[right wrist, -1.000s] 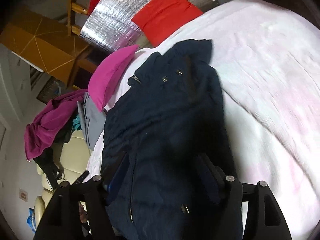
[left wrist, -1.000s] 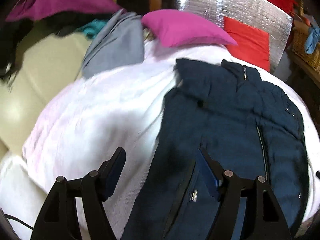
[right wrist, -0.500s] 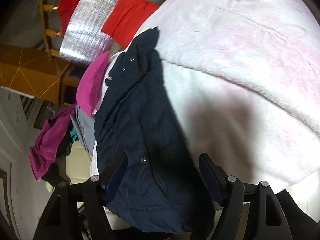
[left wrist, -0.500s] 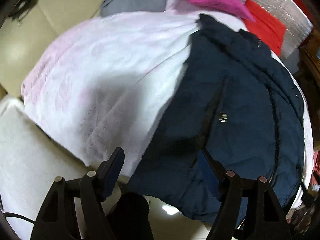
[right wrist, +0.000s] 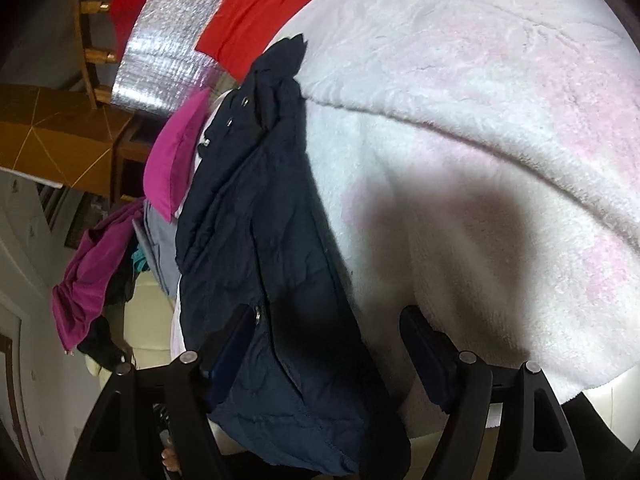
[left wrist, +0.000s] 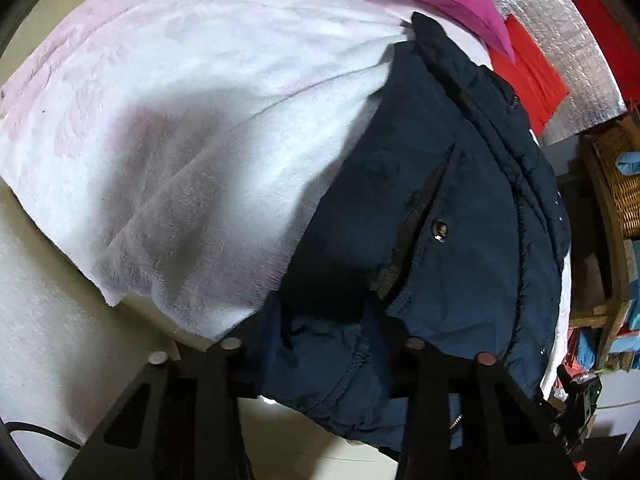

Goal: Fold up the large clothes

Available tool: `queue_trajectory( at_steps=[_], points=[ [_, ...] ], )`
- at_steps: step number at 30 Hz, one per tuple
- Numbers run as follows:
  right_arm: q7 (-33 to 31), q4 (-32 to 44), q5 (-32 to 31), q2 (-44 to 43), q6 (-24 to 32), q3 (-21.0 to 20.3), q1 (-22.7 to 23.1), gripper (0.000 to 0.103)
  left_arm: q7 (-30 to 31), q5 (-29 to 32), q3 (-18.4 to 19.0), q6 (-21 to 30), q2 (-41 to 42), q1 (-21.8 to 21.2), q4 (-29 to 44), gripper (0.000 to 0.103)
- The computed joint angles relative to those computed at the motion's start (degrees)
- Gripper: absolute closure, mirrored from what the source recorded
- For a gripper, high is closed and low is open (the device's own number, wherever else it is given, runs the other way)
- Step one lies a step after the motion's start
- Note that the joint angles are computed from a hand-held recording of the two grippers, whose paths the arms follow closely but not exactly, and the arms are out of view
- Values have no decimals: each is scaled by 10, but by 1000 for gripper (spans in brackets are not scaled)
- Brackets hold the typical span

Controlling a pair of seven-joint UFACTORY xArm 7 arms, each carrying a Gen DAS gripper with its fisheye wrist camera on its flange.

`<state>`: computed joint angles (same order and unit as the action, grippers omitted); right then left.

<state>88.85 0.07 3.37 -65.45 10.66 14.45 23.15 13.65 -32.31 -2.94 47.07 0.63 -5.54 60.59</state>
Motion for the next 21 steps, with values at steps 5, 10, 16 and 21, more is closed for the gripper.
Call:
queue_trajectory(
  at_steps=[5,10,16,21],
  points=[
    [-58,1,9,100,-119,-73,75,33,2,17,-5,-8,-6,-8,-6,63],
    [-99,15,16,129,-129,-84,100,34,9,7,-7,13,10,-7,7,43],
    [-112,50,20,134,-39,-31,79,72,51,10,-15,-1,-10,-23,-16,77],
    [-87,45,21,111,-19,7,54,79,54,2,-12,-11,-12,-26,-21,82]
  ],
)
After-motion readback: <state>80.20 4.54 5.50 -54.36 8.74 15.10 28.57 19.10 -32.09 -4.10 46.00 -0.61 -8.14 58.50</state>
